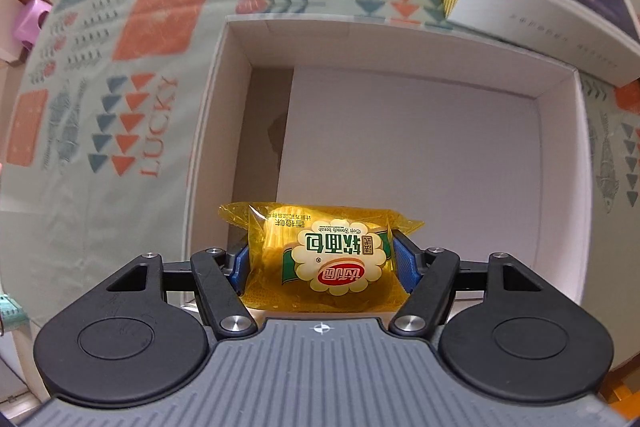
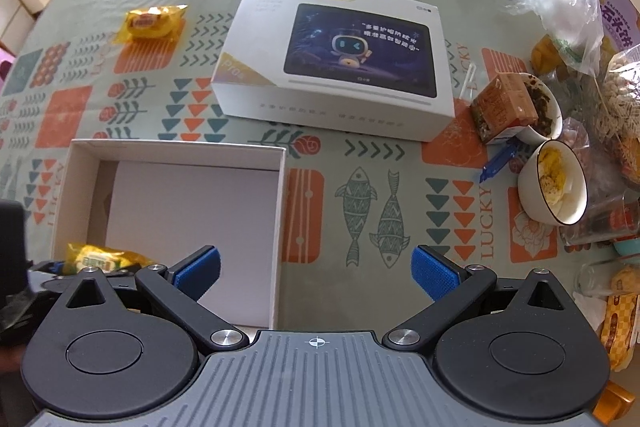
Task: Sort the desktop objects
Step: 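Lower the packet into the white box and open the left gripper, then move the right gripper toward the second yellow bread packet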
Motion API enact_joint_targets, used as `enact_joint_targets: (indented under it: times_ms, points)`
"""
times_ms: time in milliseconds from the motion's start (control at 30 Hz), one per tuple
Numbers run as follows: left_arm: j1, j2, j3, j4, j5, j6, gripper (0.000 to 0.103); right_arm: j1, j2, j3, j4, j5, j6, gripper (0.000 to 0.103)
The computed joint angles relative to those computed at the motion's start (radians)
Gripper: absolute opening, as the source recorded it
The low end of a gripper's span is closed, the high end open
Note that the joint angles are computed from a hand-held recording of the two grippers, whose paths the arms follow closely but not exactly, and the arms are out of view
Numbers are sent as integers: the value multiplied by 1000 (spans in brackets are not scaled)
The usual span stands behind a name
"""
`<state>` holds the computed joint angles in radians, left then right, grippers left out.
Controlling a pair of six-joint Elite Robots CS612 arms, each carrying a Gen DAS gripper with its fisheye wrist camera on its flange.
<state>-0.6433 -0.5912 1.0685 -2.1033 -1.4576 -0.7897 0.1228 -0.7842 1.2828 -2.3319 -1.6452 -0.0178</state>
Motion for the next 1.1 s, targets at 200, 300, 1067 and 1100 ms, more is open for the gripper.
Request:
enact_joint_targets:
  times_ms: [200,300,1067,1100]
  points:
    - [8,10,28,-48,-25,25,89,7,3,-5,12,-14,15,102]
    - [10,9,41,-86,-25,49,95,12,4,-7,14,-19,22,102]
    - [49,-37,4,-50,-48,98,103,42,30,-64,-20,-44,83,102]
    - [51,-37,2,-56,-42,106,103,45,35,-70,-29,-46,79,102]
